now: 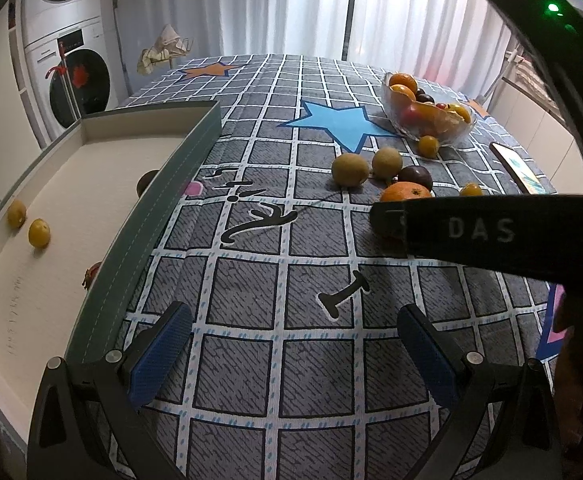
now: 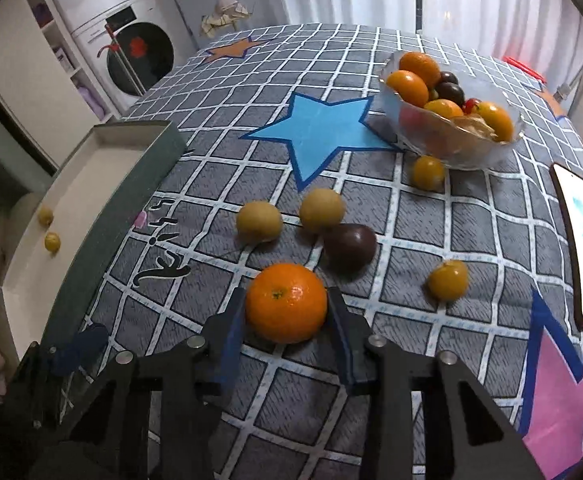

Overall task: Organize fruits
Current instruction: 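Close the right tool around the large orange, then grasp the greenish-yellow round fruit with the left tool while the right tool holds the orange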

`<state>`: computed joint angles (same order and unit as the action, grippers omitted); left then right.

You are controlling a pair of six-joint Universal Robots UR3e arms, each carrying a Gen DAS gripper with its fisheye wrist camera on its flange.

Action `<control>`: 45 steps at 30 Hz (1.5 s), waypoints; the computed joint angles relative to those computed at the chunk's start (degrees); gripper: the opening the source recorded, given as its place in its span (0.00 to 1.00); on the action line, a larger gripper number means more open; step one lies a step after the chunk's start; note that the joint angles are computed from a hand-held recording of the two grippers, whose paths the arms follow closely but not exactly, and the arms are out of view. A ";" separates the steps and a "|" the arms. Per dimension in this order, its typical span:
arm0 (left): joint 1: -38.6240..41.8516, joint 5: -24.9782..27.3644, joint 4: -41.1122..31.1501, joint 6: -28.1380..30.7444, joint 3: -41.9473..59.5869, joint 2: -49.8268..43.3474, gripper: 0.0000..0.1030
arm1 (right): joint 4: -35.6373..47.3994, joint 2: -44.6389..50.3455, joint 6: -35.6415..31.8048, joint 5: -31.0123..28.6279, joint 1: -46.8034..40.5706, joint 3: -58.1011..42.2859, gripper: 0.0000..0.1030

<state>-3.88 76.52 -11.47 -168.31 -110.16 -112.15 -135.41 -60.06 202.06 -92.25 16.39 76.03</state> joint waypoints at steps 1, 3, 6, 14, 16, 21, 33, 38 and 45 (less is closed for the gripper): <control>-0.10 0.28 0.02 0.12 0.05 -0.10 1.00 | -1.33 -1.27 0.38 0.33 -0.35 2.21 0.41; -0.40 0.93 -0.10 0.26 0.26 -0.25 1.00 | -4.87 -4.62 1.66 1.97 -1.70 8.08 0.41; -1.40 2.52 -0.51 0.37 1.06 -0.77 1.00 | -9.35 -11.08 3.04 3.46 -4.12 17.83 0.41; -3.81 5.65 -8.95 1.16 9.98 -2.87 1.00 | -15.83 -29.10 3.17 4.80 -11.13 40.89 0.41; -4.79 6.33 -10.56 1.20 13.73 -4.16 1.00 | -16.25 -31.76 2.93 4.76 -12.31 43.68 0.41; -7.50 8.12 -16.29 2.16 25.45 -9.63 1.00 | -18.42 -36.78 2.61 6.63 -15.04 49.26 0.41; -8.68 7.65 -25.59 2.03 41.13 -18.82 0.84 | -21.34 -41.95 2.64 8.99 -17.99 55.10 0.41; -9.15 7.90 -28.94 1.49 47.51 -22.78 0.84 | -21.53 -41.97 2.57 9.38 -18.31 55.31 0.41; -8.32 3.63 -30.34 1.58 48.44 -23.15 0.44 | -20.37 -41.31 3.34 8.04 -16.38 53.71 0.41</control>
<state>-12.20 80.15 -41.82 -166.73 -61.72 -135.30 -155.78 -101.37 205.40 -84.21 0.01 129.74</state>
